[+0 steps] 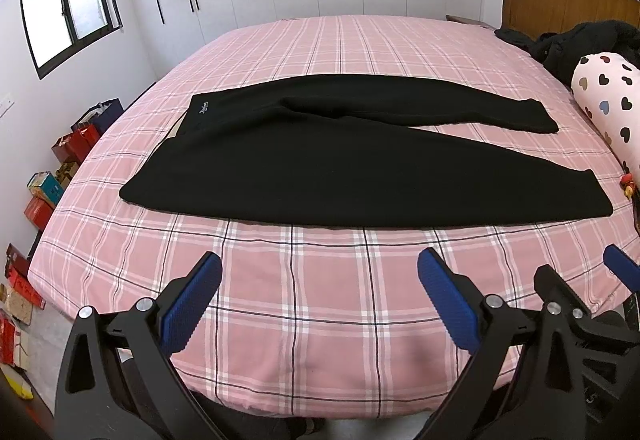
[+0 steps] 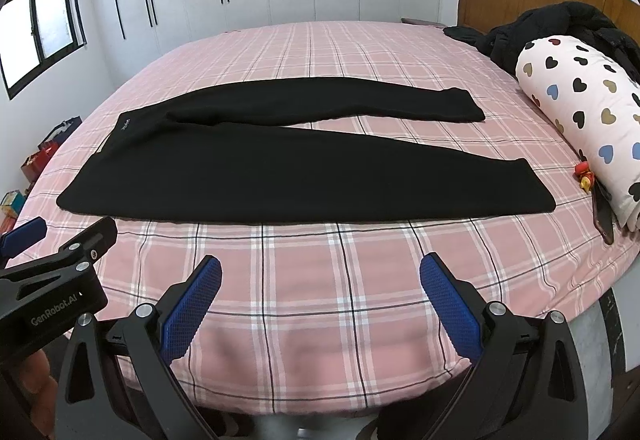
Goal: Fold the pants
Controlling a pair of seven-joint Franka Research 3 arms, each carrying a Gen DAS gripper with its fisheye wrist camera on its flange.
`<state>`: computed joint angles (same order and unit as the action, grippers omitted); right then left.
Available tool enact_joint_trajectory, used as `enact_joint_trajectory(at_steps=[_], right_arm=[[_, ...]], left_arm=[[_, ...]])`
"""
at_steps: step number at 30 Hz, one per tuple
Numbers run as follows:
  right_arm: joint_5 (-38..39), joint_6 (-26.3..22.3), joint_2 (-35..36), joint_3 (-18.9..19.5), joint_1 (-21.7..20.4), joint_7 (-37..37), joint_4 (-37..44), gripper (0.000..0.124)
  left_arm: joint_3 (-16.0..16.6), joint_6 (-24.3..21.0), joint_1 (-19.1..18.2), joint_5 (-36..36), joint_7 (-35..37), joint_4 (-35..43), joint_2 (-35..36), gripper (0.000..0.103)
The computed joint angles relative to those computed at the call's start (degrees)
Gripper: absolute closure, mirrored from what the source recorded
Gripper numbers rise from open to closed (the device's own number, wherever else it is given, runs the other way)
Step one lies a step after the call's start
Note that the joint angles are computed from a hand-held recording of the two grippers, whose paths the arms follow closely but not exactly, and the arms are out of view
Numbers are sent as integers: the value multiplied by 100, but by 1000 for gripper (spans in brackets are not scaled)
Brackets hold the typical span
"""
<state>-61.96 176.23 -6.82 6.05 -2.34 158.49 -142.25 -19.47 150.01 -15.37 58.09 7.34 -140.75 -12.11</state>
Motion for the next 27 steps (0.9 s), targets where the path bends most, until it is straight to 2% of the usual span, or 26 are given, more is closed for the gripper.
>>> enact_joint_trajectory(at_steps=[27], right_arm=[[184,34,-122,152,-106,-143,-82,26]], left_arm=[[-32,68,37,-88,74,-104,-142,7]])
